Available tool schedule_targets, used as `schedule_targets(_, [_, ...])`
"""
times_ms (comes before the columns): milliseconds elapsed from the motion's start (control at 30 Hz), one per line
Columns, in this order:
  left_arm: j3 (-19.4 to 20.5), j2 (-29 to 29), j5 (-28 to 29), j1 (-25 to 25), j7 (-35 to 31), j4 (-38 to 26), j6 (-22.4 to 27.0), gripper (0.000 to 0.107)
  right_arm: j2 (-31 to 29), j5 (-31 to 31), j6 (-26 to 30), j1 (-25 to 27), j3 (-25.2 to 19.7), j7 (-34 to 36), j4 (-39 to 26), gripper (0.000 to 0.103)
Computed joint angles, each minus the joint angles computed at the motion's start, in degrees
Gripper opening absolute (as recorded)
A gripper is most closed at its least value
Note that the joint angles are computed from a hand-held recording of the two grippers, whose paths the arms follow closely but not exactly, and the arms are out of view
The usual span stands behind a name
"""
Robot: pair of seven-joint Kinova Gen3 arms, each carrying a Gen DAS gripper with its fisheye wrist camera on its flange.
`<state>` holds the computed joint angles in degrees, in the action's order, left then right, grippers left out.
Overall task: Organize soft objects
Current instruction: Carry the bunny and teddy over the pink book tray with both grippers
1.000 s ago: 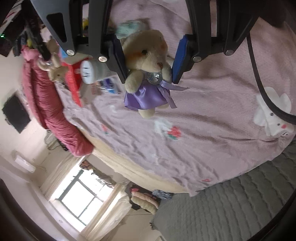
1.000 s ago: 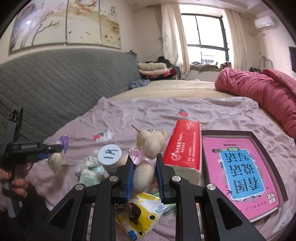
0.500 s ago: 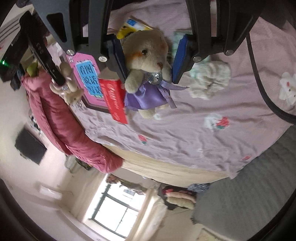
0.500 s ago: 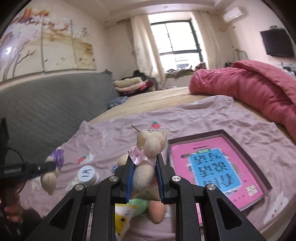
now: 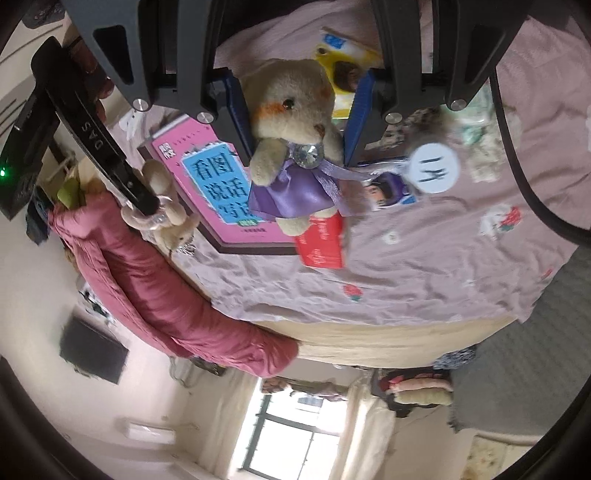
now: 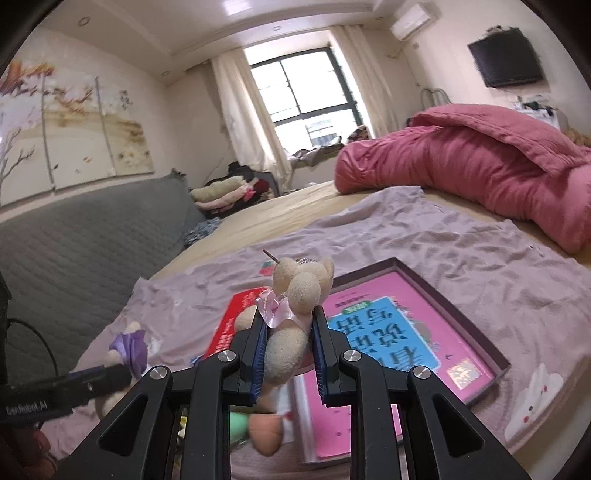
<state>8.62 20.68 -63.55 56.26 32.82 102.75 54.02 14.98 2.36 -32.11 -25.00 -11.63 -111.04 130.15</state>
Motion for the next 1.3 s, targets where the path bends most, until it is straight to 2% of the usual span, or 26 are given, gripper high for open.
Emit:
schedule_targets(333, [-2.48, 6.22, 3.54, -0.55, -11.30, -9.69, -3.42, 0.048, 0.59, -4.11, -1.35, 1.41, 2.34, 1.59, 1.14, 0.022])
schedule_targets(633, [-5.65, 12.13, 11.08, -0.72, -23.54, -18.29, -5.06, 0.048, 1.78, -2.44, -1.73, 4.56, 2.29, -1.70, 1.34, 0.022])
schedule_targets(800, [-6.94, 15.15, 15.69, -2.26, -30.43, -22.15, -7.34, 0.048, 3.14, 1.63, -1.41, 7.40, 1.58, -5.15, 0.69, 0.022])
schedule_targets(1000, [-7.11, 20.05, 22.53, -4.25, -40.33, -28.68, -7.30, 0.048, 4.76, 2.22, 4.66, 8.52, 1.69, -6.99, -2.20, 0.022])
schedule_targets(1300, [-8.85, 25.23, 31.45, -4.42, -50.75, -35.08, -5.77, 0.048, 7.49, 7.35, 10.82, 13.86, -1.90, -13.20, -5.70, 0.023])
